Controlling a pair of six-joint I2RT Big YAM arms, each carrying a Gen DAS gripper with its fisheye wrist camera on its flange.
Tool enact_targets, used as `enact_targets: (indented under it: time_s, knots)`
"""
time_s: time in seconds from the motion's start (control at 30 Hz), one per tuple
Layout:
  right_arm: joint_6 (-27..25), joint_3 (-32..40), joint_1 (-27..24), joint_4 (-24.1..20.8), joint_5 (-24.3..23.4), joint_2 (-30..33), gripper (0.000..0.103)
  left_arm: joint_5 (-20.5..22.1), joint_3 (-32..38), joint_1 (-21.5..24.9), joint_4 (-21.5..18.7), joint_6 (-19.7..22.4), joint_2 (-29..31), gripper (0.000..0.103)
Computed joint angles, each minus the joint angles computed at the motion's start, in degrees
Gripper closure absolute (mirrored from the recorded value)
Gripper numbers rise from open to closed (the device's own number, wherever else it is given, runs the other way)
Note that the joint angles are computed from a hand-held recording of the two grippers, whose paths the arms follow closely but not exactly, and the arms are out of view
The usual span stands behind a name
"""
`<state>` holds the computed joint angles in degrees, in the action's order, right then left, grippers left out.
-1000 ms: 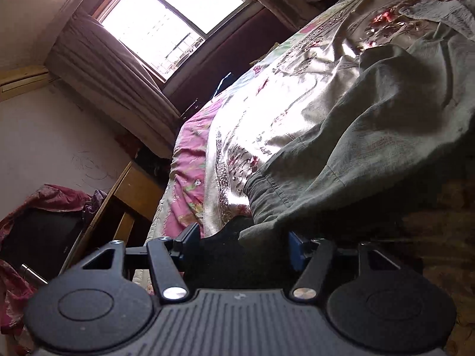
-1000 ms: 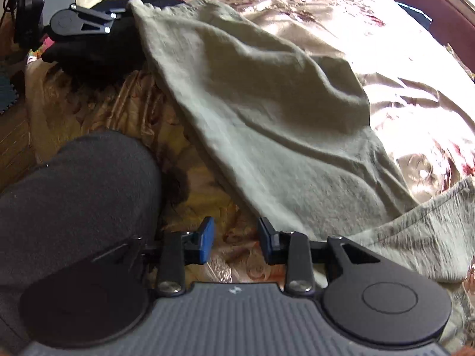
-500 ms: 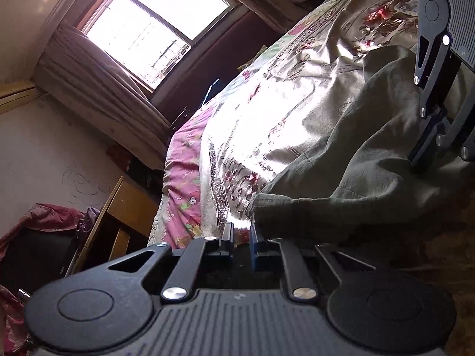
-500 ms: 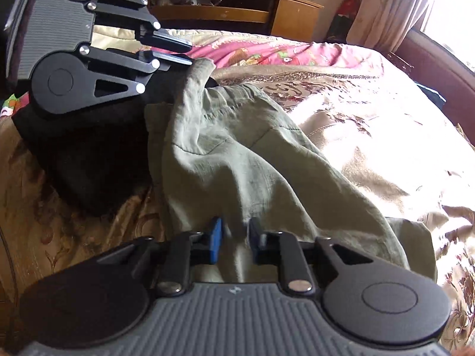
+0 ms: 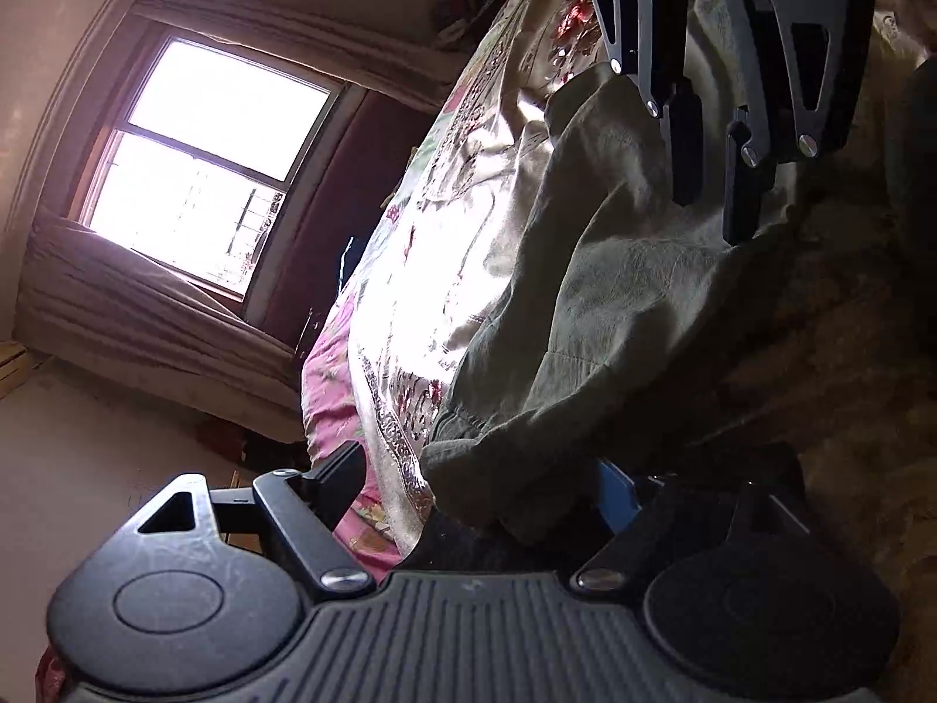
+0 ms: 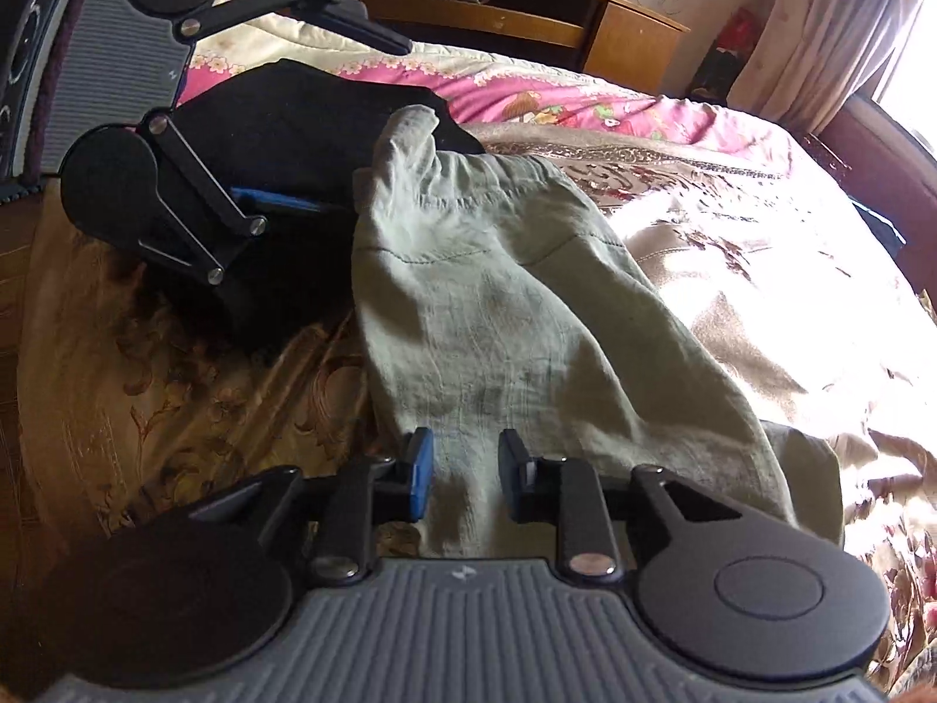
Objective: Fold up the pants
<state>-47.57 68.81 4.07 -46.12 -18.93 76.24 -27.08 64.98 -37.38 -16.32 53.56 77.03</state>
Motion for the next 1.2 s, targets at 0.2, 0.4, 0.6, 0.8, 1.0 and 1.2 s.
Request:
enact_targets:
  time_s: [0.2,0.4,0.6,0.8,1.0,1.2]
  knots:
    - [-4.5,-3.3,1.8,4.3,2.2,-1.3,0.058,-0.4,5.1,0.3,-4.1,-0.5,3.3,0.05]
    - [2.5,1.2,-1.1,2.2,0.9,0.6,0.097,1.3,7.9,1.3,-7.3,-1.5,4.0,0.068]
    - [5.8,6.3,-2.4,10.2,2.6,0.3,0.098,-0.2,10.6,2.0,1.0,0.5,6.8,0.071]
    - [2.7,-2.1,0.2,10.5,4.5,-0.9,0.097,-3.9,5.0,1.2,0.9,-4.0,6.0,0.072]
    - [-0.4,-7.8,2.2,10.7,6.1,-2.0,0.091,-10.2,-0.6,-1.6,-4.2,-3.2,1.9,0.066]
    - [4.2,-5.2,-1.2,5.4,1.1,-2.8,0.07,-14.1,1.6,-0.8,-8.9,-11.6,-0.8,0.056]
